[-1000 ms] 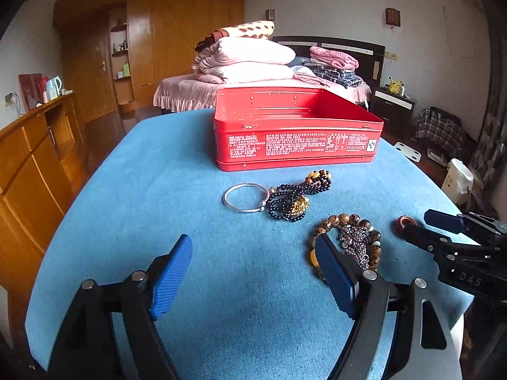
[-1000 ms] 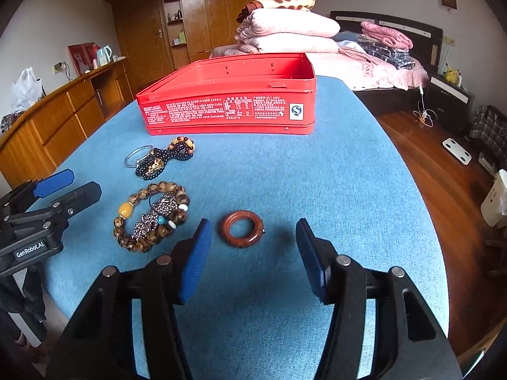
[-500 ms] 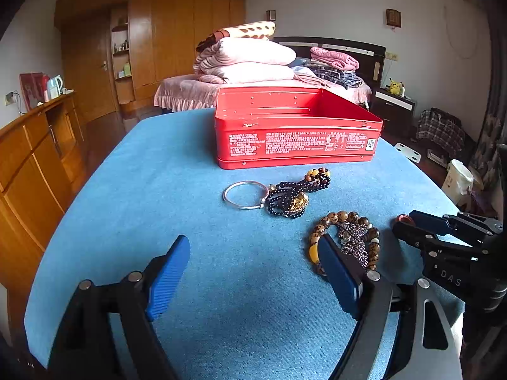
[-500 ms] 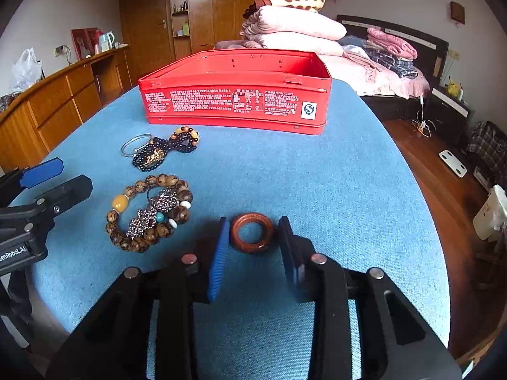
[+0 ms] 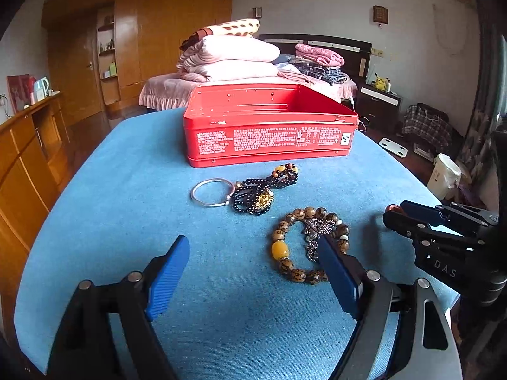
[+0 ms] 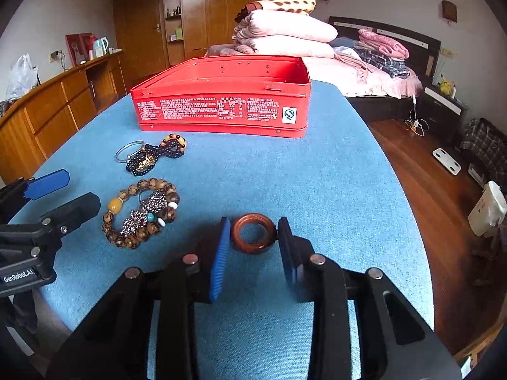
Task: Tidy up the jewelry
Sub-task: 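Grasp the brown ring with the right tool while the left tool approaches the tiger-eye bracelet, then grasp the tiger-eye bead bracelet with the left tool while the right tool holds the ring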
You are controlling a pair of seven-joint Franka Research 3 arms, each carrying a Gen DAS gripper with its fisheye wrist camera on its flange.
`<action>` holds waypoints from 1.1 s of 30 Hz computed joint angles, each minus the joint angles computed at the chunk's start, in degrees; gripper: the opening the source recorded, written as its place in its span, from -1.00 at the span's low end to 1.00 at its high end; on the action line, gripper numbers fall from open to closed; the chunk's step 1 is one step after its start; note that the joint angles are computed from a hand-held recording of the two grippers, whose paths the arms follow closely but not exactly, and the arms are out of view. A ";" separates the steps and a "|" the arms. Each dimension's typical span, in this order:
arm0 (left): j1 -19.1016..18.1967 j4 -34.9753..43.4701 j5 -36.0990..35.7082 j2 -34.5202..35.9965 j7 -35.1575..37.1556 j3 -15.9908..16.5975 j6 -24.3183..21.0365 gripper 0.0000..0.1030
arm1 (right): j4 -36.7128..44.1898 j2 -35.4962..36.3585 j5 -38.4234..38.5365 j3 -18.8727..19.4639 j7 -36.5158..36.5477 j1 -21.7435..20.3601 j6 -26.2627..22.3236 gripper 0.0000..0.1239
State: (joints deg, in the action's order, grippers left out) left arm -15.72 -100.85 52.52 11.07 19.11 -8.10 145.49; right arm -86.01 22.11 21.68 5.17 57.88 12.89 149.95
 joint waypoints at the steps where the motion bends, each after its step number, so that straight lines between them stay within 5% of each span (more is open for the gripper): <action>1: 0.14 0.26 -0.76 0.35 0.68 -0.15 0.33 0.58 | 0.04 -0.01 0.23 0.08 -0.18 -0.15 -0.05 -0.52; 3: 0.28 0.67 -2.25 0.92 1.66 -0.28 0.86 0.49 | 0.01 -0.03 0.67 0.18 -0.53 -0.40 -0.07 -0.52; 7: 1.46 0.76 -9.03 1.93 5.50 -0.68 3.04 0.02 | -0.33 -0.15 1.50 0.25 -0.93 -0.78 0.08 -0.52; 19: -0.17 3.19 -10.54 4.07 8.21 0.56 0.28 -0.03 | 0.24 0.37 2.22 0.24 -0.84 -0.89 -0.55 -0.52; 22: -0.50 3.79 -10.05 4.19 8.50 0.74 -1.22 -0.16 | 0.43 0.54 2.24 0.20 -0.50 -0.88 -0.77 -0.52; 26: -0.32 3.55 -9.98 3.88 8.03 0.86 -1.49 -0.62 | 0.77 0.74 2.30 0.18 -0.18 -1.02 -1.21 -0.52; 33: 1.02 1.55 -11.84 2.78 7.52 0.70 2.51 -0.75 | 0.35 0.36 2.79 0.36 -0.57 -1.18 -1.10 -0.52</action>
